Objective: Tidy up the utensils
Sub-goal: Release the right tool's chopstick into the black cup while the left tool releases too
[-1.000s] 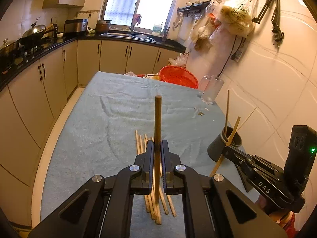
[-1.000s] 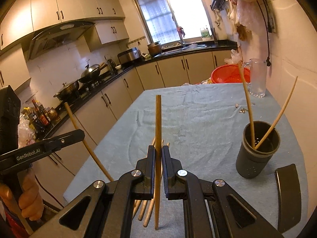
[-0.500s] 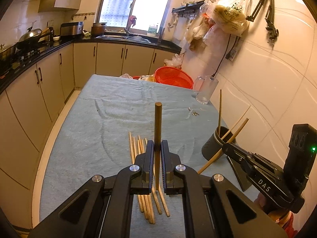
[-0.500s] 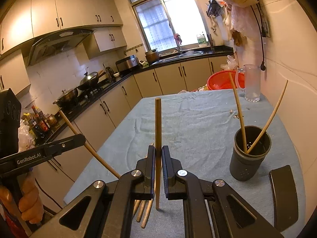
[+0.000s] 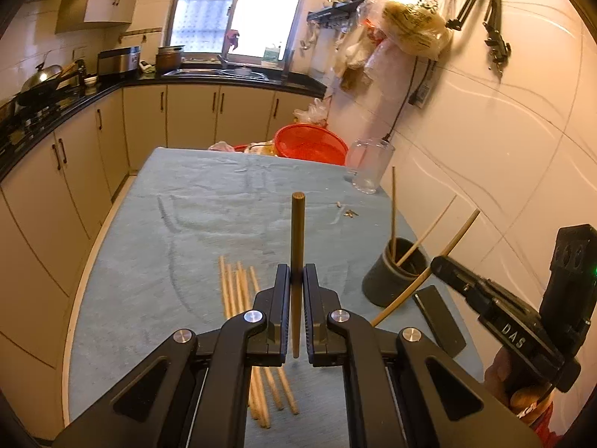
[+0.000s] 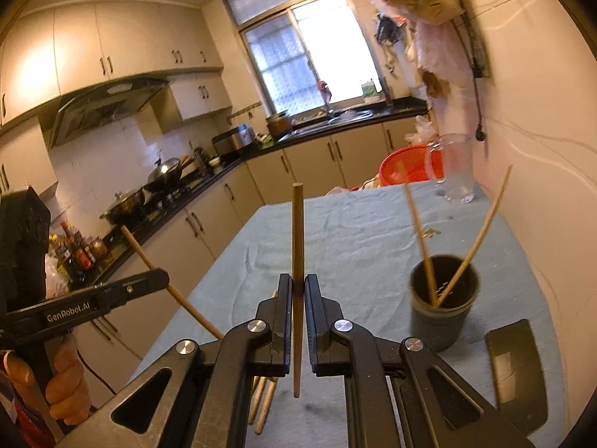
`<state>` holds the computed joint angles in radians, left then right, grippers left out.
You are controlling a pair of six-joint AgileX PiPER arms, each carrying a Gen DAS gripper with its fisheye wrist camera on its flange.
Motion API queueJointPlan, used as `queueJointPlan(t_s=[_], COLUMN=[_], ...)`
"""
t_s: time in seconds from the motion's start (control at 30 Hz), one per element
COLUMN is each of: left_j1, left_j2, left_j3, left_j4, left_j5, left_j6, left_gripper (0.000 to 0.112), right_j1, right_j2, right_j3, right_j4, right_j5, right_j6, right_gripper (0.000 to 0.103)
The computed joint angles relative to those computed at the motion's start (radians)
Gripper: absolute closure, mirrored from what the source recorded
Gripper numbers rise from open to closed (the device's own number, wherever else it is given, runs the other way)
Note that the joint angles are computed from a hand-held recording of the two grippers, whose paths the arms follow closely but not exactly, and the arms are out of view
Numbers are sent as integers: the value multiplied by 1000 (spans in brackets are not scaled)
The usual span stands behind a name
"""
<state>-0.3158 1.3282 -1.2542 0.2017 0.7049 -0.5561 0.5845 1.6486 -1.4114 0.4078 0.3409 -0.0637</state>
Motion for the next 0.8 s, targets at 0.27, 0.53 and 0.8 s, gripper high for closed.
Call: queueJointPlan(t_s=[0.27,0.53,0.8], left_j1=[-55,-91,-126], left_j2=[138,306,532], left_j3=[-220,-522,-929], left_j4=[-50,-103,-115], left_j5=[63,151,286], left_j6=[64,132,166], left_gripper=[106,106,106], right_j1=[-144,-250,-307], right_j2=[-55,-81,-68], right_j3=[-9,-70,-148], right_j4=[160,198,138], right_j5=[32,58,73], right_j6=[-127,-164,-125], right_gripper=[96,96,96])
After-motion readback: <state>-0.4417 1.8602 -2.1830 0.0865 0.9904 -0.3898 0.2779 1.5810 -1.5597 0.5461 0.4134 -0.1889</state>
